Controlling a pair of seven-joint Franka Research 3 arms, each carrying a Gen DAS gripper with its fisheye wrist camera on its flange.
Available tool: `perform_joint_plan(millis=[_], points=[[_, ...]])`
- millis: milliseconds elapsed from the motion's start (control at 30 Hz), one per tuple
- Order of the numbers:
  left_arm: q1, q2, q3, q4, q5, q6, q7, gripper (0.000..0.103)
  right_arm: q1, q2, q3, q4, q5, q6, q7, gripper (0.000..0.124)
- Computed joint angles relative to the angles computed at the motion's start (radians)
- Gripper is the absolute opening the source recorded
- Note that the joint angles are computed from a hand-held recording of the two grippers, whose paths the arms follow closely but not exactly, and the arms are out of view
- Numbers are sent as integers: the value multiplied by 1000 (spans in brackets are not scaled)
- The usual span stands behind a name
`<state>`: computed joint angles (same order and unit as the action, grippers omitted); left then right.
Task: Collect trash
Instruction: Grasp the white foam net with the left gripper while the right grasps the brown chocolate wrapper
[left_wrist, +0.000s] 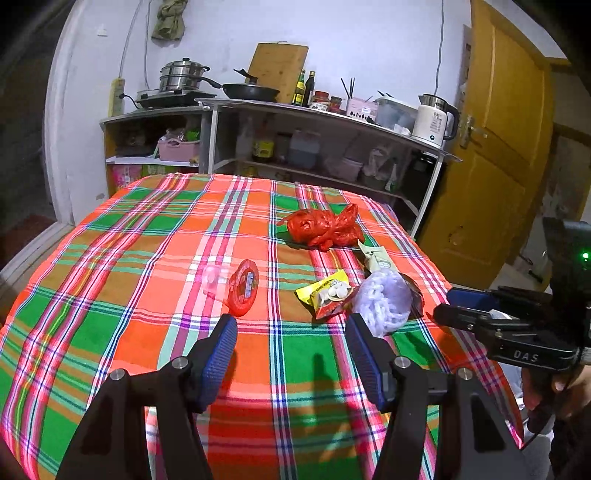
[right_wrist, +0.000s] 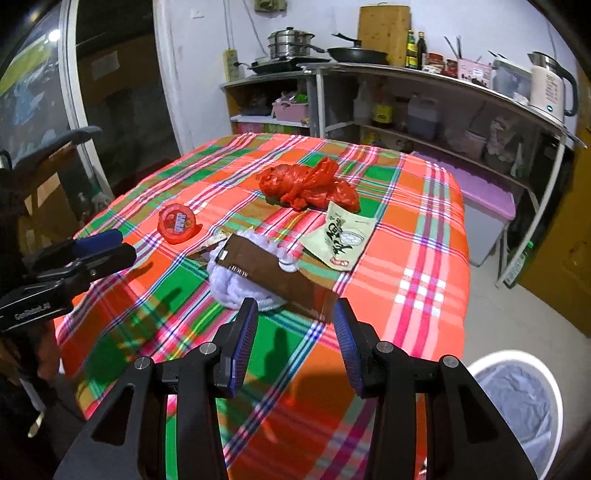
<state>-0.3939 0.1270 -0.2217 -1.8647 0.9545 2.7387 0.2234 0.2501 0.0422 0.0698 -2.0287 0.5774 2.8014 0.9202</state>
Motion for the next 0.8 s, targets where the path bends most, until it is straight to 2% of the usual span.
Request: perform_joint_plan(millis=[267, 467, 600, 633, 667, 800], points=[[12, 20, 13, 18, -20, 16, 22, 60, -12, 71, 9, 91, -4, -50, -44, 44], [15, 35, 23, 35, -33, 23, 39, 60, -32, 115, 21, 159, 48, -131, -94, 44], [20, 49, 30, 50, -51, 31, 57, 60, -54, 131, 30, 194, 131, -205, -132, 43], [20, 52, 32, 53, -55, 32, 60, 60, -54, 131, 30, 194, 140, -210, -136, 39], [19, 57, 33, 58, -60, 31, 64, 60, -53, 128, 29, 192, 144, -213, -138, 30], [17, 67, 37, 67, -81, 47, 81, 60, -45, 107, 28, 164, 161, -198, -149, 16]])
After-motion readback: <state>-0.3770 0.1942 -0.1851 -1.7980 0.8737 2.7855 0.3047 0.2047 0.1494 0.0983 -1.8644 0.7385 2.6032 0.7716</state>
